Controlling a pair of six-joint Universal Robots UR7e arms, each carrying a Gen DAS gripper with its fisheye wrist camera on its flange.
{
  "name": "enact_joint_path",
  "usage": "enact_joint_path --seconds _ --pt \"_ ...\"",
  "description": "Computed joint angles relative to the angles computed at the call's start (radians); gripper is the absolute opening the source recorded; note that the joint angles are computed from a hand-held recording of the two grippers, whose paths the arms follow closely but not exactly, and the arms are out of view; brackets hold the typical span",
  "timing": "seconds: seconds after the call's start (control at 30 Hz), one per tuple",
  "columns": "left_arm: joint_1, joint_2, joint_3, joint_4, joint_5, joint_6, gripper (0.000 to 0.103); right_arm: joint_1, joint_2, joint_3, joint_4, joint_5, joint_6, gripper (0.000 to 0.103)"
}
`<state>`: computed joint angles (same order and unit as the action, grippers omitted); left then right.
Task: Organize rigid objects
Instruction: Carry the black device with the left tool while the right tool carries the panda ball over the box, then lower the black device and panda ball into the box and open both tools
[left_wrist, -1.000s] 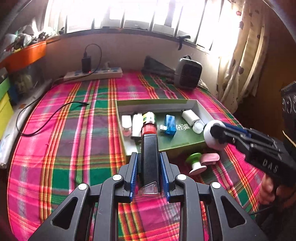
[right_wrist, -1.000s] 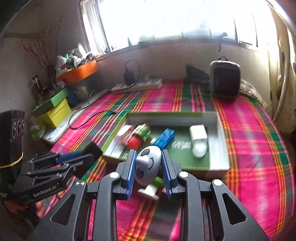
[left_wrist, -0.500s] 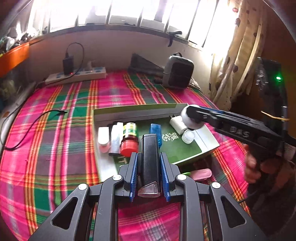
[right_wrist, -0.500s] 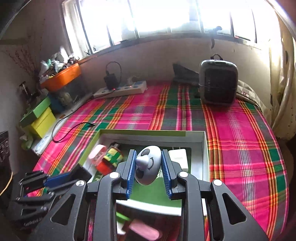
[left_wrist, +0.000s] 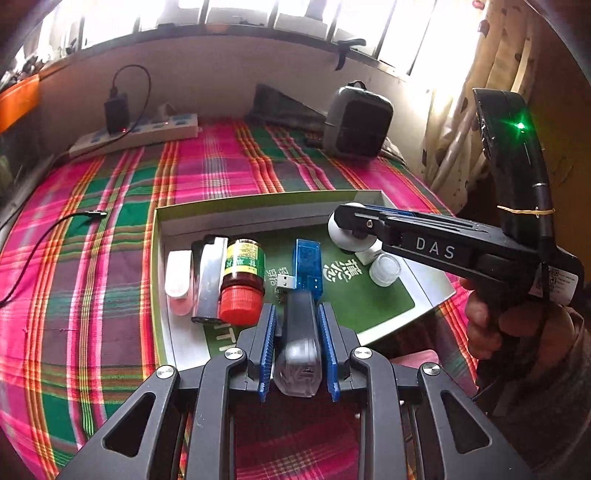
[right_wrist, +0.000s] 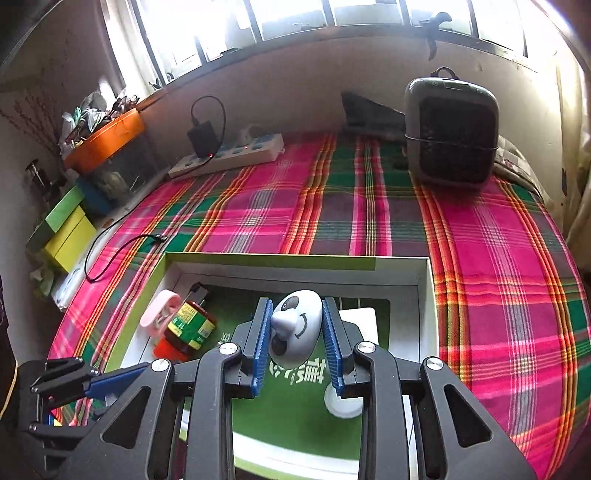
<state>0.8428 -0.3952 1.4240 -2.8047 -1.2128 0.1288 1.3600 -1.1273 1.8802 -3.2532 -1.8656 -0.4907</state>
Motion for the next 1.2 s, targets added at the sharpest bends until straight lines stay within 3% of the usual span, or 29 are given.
enact_joint_path --seconds 1.2 --pt "0.013 0.032 -0.047 0.012 0.007 0.006 0.022 -0.002 0.065 -0.046 -0.011 -0.035 -0.039 0.028"
